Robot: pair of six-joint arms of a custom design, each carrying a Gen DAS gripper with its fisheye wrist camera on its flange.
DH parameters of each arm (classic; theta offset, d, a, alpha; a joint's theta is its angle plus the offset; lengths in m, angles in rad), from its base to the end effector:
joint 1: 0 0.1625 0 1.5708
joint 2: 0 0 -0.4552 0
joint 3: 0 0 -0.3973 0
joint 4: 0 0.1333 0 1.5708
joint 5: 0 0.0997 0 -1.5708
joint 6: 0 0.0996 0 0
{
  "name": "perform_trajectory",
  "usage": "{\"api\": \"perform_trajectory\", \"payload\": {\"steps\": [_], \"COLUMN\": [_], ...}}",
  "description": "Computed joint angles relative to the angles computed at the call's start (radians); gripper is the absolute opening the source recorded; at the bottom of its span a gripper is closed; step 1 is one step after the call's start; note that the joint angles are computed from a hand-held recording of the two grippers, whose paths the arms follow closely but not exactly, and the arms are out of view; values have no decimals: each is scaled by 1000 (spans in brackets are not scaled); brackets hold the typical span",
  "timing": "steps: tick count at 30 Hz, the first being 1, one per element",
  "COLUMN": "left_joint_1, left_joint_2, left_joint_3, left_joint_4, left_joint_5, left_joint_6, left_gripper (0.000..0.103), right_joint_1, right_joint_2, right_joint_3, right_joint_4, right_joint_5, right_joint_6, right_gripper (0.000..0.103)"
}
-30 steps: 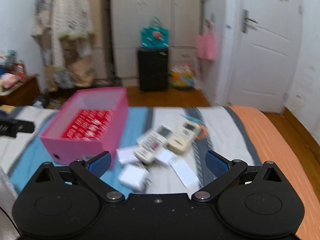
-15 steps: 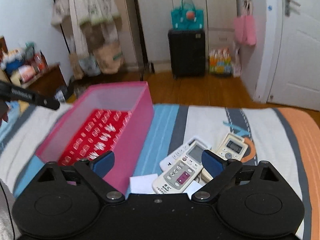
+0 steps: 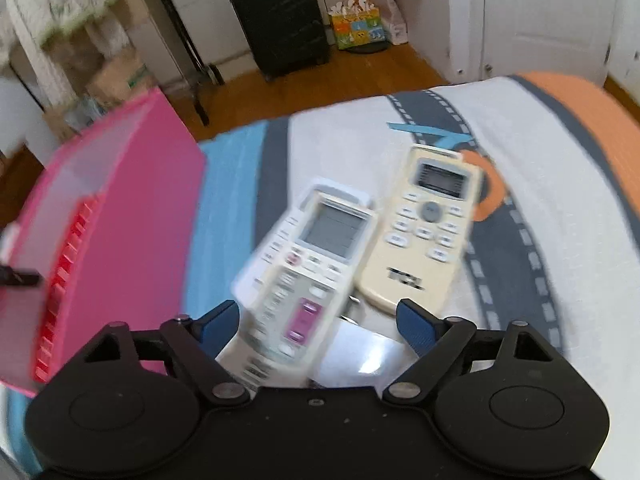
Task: Organize rigid objects
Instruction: 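Grasp the white-and-pink remote with the right gripper while the left gripper clamps the box wall, then carry the white-and-pink remote into the pink box and release it with the right gripper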
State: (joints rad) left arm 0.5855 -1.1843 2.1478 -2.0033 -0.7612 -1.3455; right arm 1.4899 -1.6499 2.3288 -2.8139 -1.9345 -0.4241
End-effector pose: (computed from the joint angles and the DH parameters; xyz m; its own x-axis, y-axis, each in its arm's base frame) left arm -0.2611 -0.4196 0.1481 -0.7174 -0.2908 -0.6331 0.0868 0.8643 -0.4954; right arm 0.0646 -0.4138 0.3415 -0.8631 -0.1049 0.4940 -0.3148 0.8767 -0.3637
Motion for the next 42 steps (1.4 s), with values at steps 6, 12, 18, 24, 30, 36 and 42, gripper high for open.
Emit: {"api": "perform_trajectory", "payload": {"steps": [6,12,18,24,30,36,42], "left_joint_1": [21,14,-6,-9,-8,2,8], "left_joint_2": [-1,34,24,24,16,8,-4], "left_joint_3": [63,48,66,61,62,67,76], "left_joint_4": [-222,-191,-199,-188,-187,-214,-229], "left_joint_5": [-4,33,35,37,26,14,13], "left_joint_6": [111,109,108,105,128,115,102], "left_gripper": [5,4,4,4,4,5,5], "right_joint_1": [28,2,-6,-15,32,34,26], "right_joint_2": [84,111,80,37,54,124,33], "right_joint_3": [-7,-8,0,4,3,-2,30], "right_joint_4": [-43,-55,-56,-30,24,-58,-63], "right_joint_5": [-55,-42,-24,-8,-110,-155,-98], "right_joint_6": [13,-18,6,22,-19,-93,-117], "right_gripper": [72,76,61,58,59,58,58]}}
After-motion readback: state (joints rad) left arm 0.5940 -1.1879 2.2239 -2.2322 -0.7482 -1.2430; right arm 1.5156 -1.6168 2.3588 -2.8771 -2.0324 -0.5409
